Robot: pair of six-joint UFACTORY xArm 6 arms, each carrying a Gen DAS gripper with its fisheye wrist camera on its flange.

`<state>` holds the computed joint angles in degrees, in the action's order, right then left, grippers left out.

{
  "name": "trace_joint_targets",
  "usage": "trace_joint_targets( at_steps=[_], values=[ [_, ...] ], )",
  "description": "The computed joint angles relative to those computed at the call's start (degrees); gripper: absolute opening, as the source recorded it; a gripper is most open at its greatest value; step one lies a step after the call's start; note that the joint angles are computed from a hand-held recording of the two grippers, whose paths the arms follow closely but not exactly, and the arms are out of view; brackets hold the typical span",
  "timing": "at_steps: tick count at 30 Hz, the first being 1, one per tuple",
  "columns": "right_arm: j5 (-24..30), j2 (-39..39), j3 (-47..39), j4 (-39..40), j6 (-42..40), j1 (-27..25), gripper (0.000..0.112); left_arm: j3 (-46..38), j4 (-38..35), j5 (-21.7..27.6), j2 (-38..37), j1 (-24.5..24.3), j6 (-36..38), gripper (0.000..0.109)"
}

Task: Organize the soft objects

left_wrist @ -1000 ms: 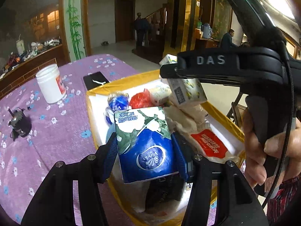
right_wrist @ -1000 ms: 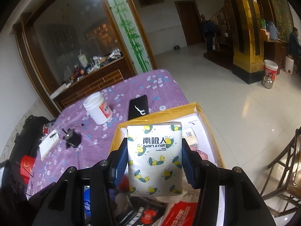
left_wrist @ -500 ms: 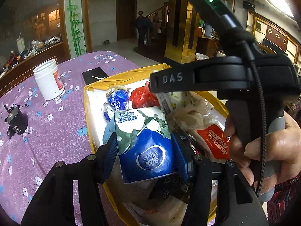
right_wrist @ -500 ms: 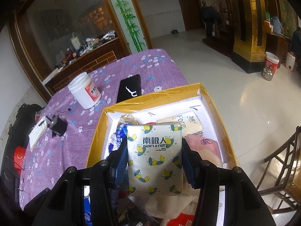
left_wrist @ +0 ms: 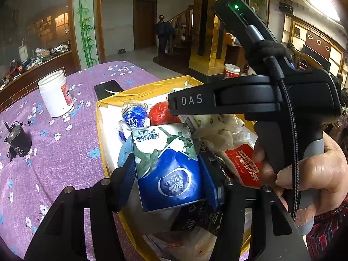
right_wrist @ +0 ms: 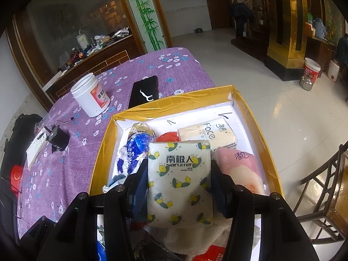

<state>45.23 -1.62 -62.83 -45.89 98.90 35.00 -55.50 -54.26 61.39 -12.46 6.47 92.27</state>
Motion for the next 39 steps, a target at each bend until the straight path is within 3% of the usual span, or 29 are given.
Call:
trace_joint_targets(
  at_steps=[26, 32, 36, 39],
  values=[
    [6.41, -3.59, -0.53, -6.16, 5.14, 6.07, 0.058, 4.04, -4.58, 0.03, -5.09, 1.77, 7.54, 0.056],
    [9.24, -5.99, 0.71, -8.72, 9.42, 8.65, 0.066, 4.21, -5.15, 0.81, -5.49, 2.98, 8.71, 0.056],
    [13.25, -7.30, 1.12, -11.26, 13.24, 11.68, 0.076, 4.72, -6.50, 1.95, -6.11, 4.84, 11.02, 0.066],
    [15.76, -7.88, 1.34, -12.68, 15.89, 13.94, 0.077, 5.58, -7.97, 2.23, -6.94, 6.28, 14.00, 0.067]
  ],
)
